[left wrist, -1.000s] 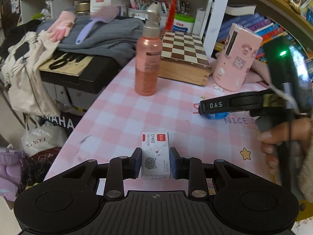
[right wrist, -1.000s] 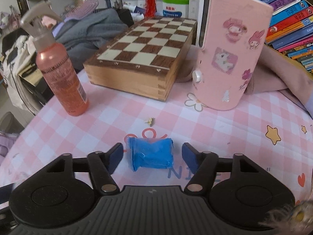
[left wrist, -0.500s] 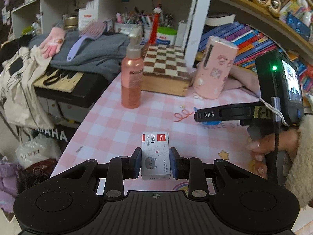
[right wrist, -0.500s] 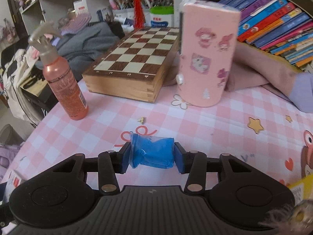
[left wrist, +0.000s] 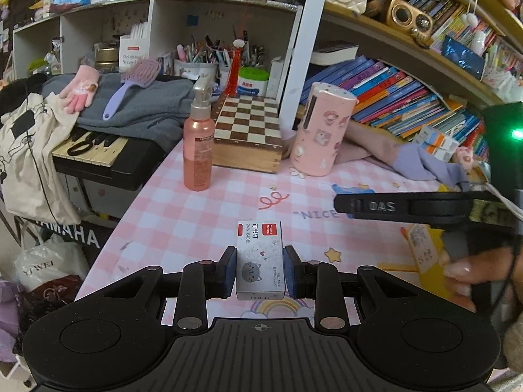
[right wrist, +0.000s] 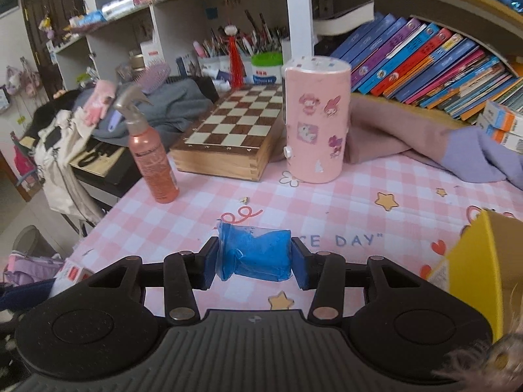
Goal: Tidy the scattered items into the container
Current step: 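Carry the blue packet and small white box over the yellow box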
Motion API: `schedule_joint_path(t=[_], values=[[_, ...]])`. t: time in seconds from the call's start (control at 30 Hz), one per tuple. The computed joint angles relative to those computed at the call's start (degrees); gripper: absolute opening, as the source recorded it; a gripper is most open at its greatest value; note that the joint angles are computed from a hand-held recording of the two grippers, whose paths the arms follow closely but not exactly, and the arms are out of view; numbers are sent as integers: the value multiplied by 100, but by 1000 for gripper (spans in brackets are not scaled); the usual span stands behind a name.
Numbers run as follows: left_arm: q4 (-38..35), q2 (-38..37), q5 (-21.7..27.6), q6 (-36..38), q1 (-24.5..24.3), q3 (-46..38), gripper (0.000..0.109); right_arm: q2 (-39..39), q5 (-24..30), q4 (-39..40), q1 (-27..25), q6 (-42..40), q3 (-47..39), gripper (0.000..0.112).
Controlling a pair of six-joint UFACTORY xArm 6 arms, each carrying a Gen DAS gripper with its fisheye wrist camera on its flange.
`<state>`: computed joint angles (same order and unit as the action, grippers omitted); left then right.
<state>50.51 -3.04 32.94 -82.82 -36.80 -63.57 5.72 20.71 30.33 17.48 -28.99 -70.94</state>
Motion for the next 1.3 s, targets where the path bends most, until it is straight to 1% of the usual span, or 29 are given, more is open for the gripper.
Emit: schedule_joint_path(t=[0.17, 0.3, 0.57, 0.7, 1.0, 1.2, 1.3], values=[[241, -290, 127, -310, -173, 191, 28, -763, -65, 382, -32, -359, 711, 43], [422, -491, 216, -553, -314, 340, 28, -1287, -95, 564, -37, -480, 1200, 43], [566, -706, 277, -791, -564, 551, 28, -2082, -65, 473, -10, -280, 1986, 43], [626, -851, 343, -902, -724, 692, 28, -2448, -136, 363, 10, -132, 2346, 43], [653, -1300, 595, -1115, -1238, 1124, 28, -3568, -112, -173, 29, 540, 3368, 43], [552, -1601, 761, -1296, -1666, 1440, 28, -4581, 91, -842, 13, 1271, 4153, 43], [488, -1724, 801, -1355, -1855, 1577, 28, -5092, 278, -1207, -39, 1701, 4500, 43]])
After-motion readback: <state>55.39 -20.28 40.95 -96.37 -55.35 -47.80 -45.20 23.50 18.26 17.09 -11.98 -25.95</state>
